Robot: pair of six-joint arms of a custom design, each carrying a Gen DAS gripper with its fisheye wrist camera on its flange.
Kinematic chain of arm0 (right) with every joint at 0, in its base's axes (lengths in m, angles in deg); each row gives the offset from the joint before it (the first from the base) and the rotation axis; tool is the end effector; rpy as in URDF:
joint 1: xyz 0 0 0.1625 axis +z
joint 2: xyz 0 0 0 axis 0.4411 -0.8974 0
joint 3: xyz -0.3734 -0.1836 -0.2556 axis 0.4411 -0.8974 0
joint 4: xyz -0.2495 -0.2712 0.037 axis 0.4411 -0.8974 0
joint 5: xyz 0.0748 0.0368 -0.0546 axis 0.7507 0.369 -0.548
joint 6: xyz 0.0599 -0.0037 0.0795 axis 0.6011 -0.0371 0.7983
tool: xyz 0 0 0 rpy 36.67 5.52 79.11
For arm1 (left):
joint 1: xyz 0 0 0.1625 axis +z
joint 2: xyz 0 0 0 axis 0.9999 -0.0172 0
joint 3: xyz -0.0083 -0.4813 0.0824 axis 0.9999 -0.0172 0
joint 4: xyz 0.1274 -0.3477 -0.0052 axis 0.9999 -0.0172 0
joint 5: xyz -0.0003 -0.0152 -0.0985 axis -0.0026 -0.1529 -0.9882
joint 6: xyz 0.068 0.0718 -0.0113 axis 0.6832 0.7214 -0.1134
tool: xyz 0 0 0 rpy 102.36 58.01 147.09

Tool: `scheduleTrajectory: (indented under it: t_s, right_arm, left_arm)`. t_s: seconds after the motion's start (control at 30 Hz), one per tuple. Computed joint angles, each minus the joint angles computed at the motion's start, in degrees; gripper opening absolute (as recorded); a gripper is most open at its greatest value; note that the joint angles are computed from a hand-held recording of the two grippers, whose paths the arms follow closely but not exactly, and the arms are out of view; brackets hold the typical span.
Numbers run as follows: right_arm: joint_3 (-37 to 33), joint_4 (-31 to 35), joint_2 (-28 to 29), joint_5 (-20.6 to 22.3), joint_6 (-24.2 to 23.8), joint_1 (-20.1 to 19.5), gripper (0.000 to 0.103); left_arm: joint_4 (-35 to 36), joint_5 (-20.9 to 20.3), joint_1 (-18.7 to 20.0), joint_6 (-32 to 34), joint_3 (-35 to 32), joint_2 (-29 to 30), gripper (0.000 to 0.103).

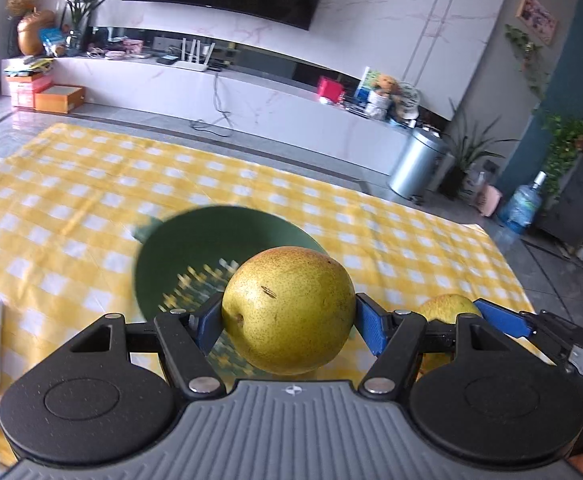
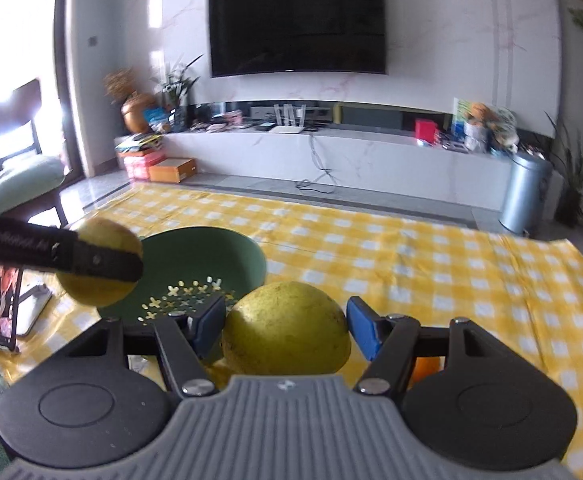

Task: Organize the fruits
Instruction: 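Carry both pears into the green colander while the right tool opens to release its pear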

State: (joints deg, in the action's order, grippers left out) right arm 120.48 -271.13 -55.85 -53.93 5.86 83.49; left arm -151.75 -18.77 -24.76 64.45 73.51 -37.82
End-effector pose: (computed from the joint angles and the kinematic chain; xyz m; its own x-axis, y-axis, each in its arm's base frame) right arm 0.3205 -0.6767 0.1146 -0.7429 -0.0320 0.6687 -0.5838 0.5198 -0.6237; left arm -0.1664 -0.7428 0.2989 -0.8333 0.3414 -0.4349 0.5376 0.6839 -0.4932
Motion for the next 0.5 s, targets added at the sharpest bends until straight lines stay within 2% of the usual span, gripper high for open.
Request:
scheduleTrajectory:
  t_s: [0.23, 0.37, 0.5]
  right_arm:
    - [-10.47, 13.11, 3.52, 1.78, -8.87, 0.11, 0.063]
    - [-16.9, 21.71, 6.07, 1.02, -12.44, -0.1, 0.063]
    - [-22.82, 27.6, 8.35, 0.24, -16.66, -0.34, 0.062]
  left_arm:
    - [6.08, 2.53, 1.45, 3.69, -8.04, 3.76, 0.078]
    - [11.33, 2.92, 2.6, 3.8, -12.25, 5.84, 0.078]
    - [14.46, 3.5, 3.25, 3.0, -14.5, 7.21, 0.078]
